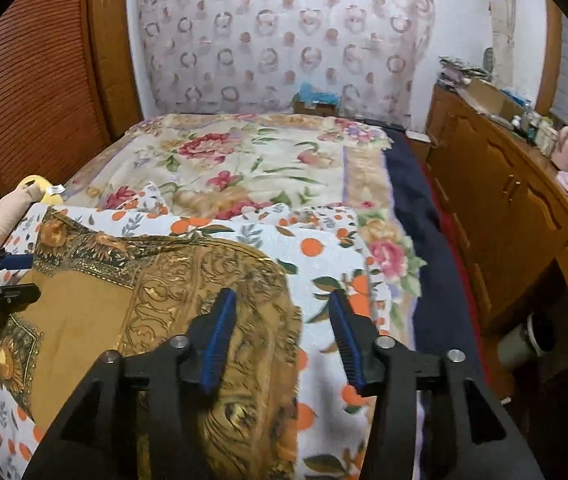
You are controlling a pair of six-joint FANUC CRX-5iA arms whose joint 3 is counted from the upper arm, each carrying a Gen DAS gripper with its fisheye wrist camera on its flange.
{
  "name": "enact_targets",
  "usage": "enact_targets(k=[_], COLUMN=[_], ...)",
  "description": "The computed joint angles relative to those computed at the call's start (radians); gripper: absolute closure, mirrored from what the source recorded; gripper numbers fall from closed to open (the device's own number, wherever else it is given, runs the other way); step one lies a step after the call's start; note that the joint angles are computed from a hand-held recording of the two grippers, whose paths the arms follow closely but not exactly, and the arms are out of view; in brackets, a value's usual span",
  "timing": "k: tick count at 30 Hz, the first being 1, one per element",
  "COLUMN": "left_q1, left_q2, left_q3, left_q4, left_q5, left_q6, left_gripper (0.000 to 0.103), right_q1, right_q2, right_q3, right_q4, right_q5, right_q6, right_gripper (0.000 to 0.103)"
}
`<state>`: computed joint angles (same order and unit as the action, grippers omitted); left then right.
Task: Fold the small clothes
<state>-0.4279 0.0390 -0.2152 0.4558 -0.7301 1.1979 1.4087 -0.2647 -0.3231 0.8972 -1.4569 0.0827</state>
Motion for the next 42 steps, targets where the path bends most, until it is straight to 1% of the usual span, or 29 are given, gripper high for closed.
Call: enact_targets(k=[1,2,3,4,5,6,8,10,15,17,18,19,20,21,22,23,24,25,26,29,33,36,39,42], left_q1=[-0.002,-0.002,-0.003,-0.004,-0.005,-0.005,-0.002,0.001,0.006,0.009,0.011,0.012,0.011,0.012,0.011,0.009,0.005,0.004,0.002,0.004,0.005,0.017,0.047,0.097], left_q2=[0.000,0.001,0.001,0.005,0.007,0.009,0.015,0.018,0.019,0.020,0.022,0.023,0.023,0.023,0.021,0.016,0.005,-0.004,-0.018,-0.066,-0.131,-0.190,-0.260,-0.334], left_q3=[-0.002,-0.002,-0.003,-0.006,-0.008,-0.009,-0.009,-0.012,-0.013,-0.017,-0.020,-0.023,-0.026,-0.031,-0.034,-0.036,-0.049,-0.058,-0.069,-0.109,-0.148,-0.189,-0.236,-0.283], left_q4=[0.003,0.006,0.010,0.026,0.033,0.044,0.071,0.091,0.107,0.124,0.141,0.157,0.165,0.185,0.197,0.197,0.214,0.228,0.241,0.314,0.363,0.399,0.421,0.437], left_q5=[0.004,0.006,0.006,0.004,0.009,0.011,0.006,0.005,0.000,-0.005,-0.009,-0.012,-0.011,-0.012,-0.012,-0.009,0.004,0.010,0.022,0.039,0.057,0.079,0.103,0.115], left_q6=[-0.007,-0.015,-0.022,-0.040,-0.049,-0.061,-0.080,-0.090,-0.100,-0.112,-0.123,-0.133,-0.139,-0.155,-0.164,-0.166,-0.186,-0.203,-0.215,-0.274,-0.325,-0.360,-0.380,-0.399], left_gripper=[0.023,0.023,0.023,0.026,0.033,0.036,0.047,0.051,0.061,0.068,0.070,0.076,0.083,0.086,0.090,0.091,0.091,0.092,0.092,0.092,0.092,0.092,0.092,0.092], right_q1=[0.008,0.006,0.012,0.011,0.012,0.010,-0.005,-0.025,-0.080,-0.092,-0.096,-0.098,-0.101,-0.104,-0.103,-0.103,-0.104,-0.103,-0.099,-0.075,-0.031,-0.005,0.004,-0.007], right_q2=[-0.004,-0.012,-0.020,-0.028,-0.032,-0.033,-0.030,-0.039,-0.071,-0.082,-0.082,-0.082,-0.084,-0.086,-0.088,-0.087,-0.085,-0.085,-0.086,-0.099,-0.106,-0.083,-0.042,0.003], right_q3=[-0.002,-0.017,-0.026,-0.038,-0.043,-0.044,-0.042,-0.049,-0.074,-0.089,-0.090,-0.091,-0.093,-0.096,-0.100,-0.099,-0.101,-0.099,-0.101,-0.116,-0.122,-0.097,-0.055,-0.014], right_q4=[0.002,0.002,0.002,-0.004,-0.016,-0.028,-0.058,-0.081,-0.120,-0.118,-0.115,-0.114,-0.116,-0.119,-0.123,-0.129,-0.133,-0.139,-0.129,-0.077,0.031,0.091,0.144,0.180], right_q5=[-0.007,0.009,0.015,0.028,0.034,0.038,0.044,0.071,0.184,0.216,0.222,0.225,0.237,0.254,0.268,0.277,0.285,0.289,0.284,0.265,0.231,0.211,0.221,0.261], right_q6=[-0.010,-0.020,-0.029,-0.034,-0.034,-0.030,-0.018,-0.022,-0.028,-0.038,-0.035,-0.034,-0.029,-0.019,-0.008,0.004,0.013,0.030,0.030,0.005,-0.031,-0.023,0.004,0.040], right_gripper=[0.044,0.039,0.038,0.035,0.035,0.035,0.035,0.035,0.035,0.035,0.035,0.035,0.043,0.049,0.060,0.068,0.072,0.082,0.086,0.090,0.091,0.091,0.091,0.091])
